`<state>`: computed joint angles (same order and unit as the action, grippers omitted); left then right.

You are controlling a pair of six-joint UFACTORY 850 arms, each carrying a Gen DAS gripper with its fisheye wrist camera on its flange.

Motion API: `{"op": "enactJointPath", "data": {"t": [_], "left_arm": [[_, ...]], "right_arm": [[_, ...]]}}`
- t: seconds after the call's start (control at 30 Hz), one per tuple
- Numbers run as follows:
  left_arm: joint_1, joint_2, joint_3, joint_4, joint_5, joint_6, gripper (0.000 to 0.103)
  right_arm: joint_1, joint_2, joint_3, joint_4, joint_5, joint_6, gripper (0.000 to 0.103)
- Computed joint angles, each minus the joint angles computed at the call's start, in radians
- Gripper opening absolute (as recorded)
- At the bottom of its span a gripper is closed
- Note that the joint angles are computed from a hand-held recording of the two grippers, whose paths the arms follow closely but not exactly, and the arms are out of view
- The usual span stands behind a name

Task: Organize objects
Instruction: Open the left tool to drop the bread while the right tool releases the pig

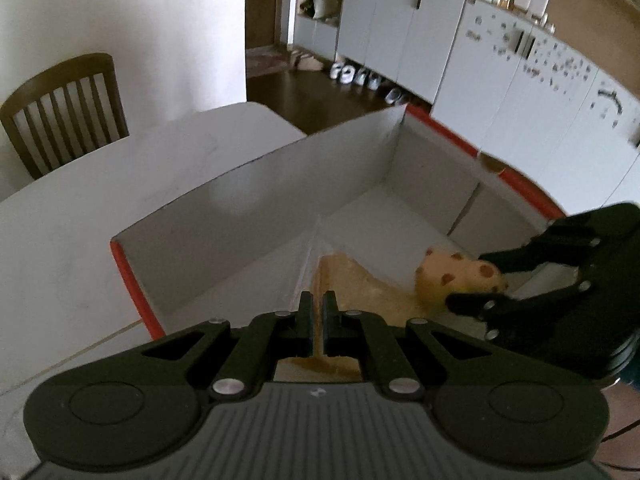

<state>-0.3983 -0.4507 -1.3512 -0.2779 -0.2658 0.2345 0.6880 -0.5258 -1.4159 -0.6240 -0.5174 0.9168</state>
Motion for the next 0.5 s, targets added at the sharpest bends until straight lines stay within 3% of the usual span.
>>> {"op": "enactJointPath", "data": {"t": [0.17,0.33,0.4,0.5], "left_arm": [[-0.016,-0.019,-0.028,0.283,-0.054,-0.236,0.003],[-0.019,-0.040,-0.057,0.364,-0.105,-0.276,0.005],[-0.017,-0.037,-0.058,0.345,-0.104,-0.263,0.005],[-0.019,-0.027,-0.049,0.384,-0.094,-0.302,0.005]], "right_arm": [[-0.015,-0.007,-0.016,0.112,-0.010,-0.115,0.045],[-0.013,0.006,0.006,0.123,0.008,-0.129,0.053],[-0.011,0.018,0.019,0.105,0.018,-0.112,0.062],[-0.011,0.040,0.039,0.094,0.040,-0.098,0.063]]}}
